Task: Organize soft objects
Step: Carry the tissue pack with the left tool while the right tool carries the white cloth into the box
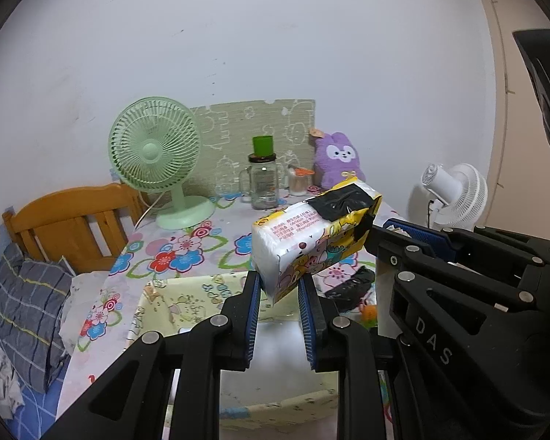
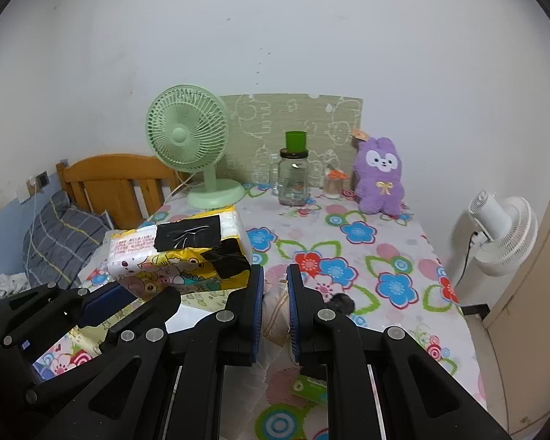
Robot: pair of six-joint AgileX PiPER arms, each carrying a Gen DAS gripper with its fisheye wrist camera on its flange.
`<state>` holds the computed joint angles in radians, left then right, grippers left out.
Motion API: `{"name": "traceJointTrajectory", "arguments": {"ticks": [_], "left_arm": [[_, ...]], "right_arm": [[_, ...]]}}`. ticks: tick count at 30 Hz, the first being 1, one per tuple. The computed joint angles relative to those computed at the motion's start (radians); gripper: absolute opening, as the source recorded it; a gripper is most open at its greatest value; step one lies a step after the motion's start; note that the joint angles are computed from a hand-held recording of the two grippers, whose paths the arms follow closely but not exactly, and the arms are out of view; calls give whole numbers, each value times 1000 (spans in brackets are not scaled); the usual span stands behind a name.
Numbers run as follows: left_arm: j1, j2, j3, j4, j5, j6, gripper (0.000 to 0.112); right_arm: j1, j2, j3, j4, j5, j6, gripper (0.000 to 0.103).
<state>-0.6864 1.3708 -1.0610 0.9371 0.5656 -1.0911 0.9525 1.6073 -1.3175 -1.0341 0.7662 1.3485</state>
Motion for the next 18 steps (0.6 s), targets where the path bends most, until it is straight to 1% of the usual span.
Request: {"name": "traceJointTrajectory", "arguments": {"ticks": [9, 18], "left_arm": [[88, 3, 13, -8, -42, 15, 20], [142, 46, 0, -3, -46, 17, 20]], "right_arm": [[-11, 104, -136, 54, -18, -108, 15], [-52, 193, -233, 149, -80, -209, 15]]}}
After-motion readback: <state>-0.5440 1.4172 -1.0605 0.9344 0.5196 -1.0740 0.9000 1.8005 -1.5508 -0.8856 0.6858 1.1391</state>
